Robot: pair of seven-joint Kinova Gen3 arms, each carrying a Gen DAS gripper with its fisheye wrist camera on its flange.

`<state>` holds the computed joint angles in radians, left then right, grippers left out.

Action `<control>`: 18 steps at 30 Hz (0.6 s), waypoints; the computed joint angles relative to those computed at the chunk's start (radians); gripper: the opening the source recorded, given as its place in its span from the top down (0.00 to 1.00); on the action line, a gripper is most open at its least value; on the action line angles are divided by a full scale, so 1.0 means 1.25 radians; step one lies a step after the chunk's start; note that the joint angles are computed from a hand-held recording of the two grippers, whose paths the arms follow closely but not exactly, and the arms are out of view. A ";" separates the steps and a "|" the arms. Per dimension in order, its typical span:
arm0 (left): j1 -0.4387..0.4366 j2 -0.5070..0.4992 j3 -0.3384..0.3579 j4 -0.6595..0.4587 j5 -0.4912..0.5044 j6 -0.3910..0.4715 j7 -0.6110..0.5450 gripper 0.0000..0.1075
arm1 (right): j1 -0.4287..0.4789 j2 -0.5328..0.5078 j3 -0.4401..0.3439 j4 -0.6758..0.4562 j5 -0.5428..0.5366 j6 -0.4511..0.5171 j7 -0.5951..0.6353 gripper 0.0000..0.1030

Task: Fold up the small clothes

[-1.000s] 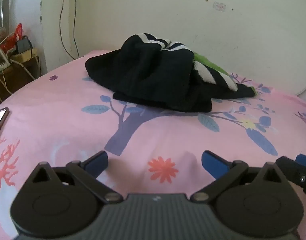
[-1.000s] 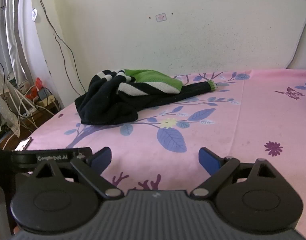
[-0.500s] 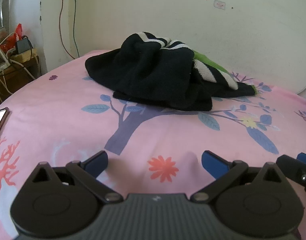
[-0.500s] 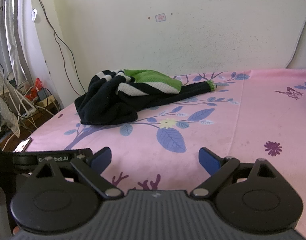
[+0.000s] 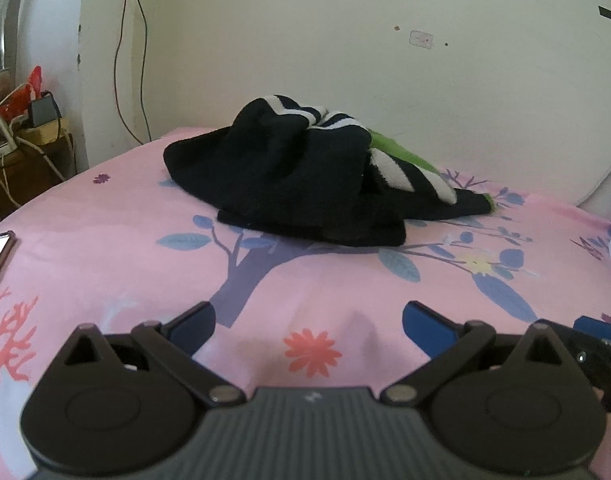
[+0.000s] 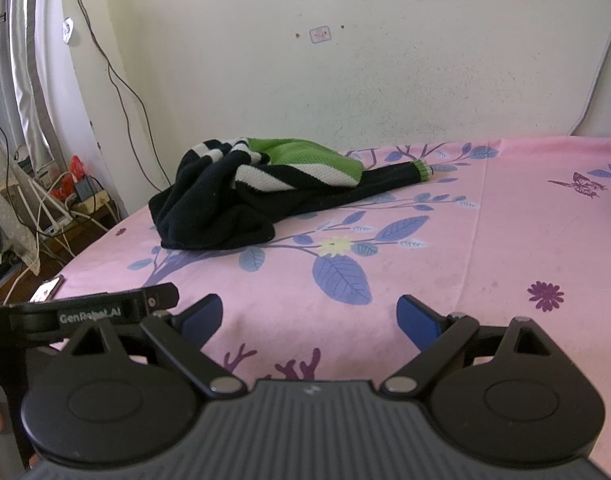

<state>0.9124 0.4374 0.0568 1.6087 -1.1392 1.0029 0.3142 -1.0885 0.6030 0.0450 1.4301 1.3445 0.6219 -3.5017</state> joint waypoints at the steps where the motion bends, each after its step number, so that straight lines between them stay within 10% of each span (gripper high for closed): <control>1: -0.002 -0.001 0.000 0.001 0.002 -0.003 0.001 0.04 | 0.000 0.000 0.000 0.000 0.000 0.000 0.000 0.16; 18: 0.066 0.031 -0.011 0.009 -0.114 0.088 0.102 0.04 | 0.000 0.001 -0.001 0.000 0.004 0.003 0.001 0.16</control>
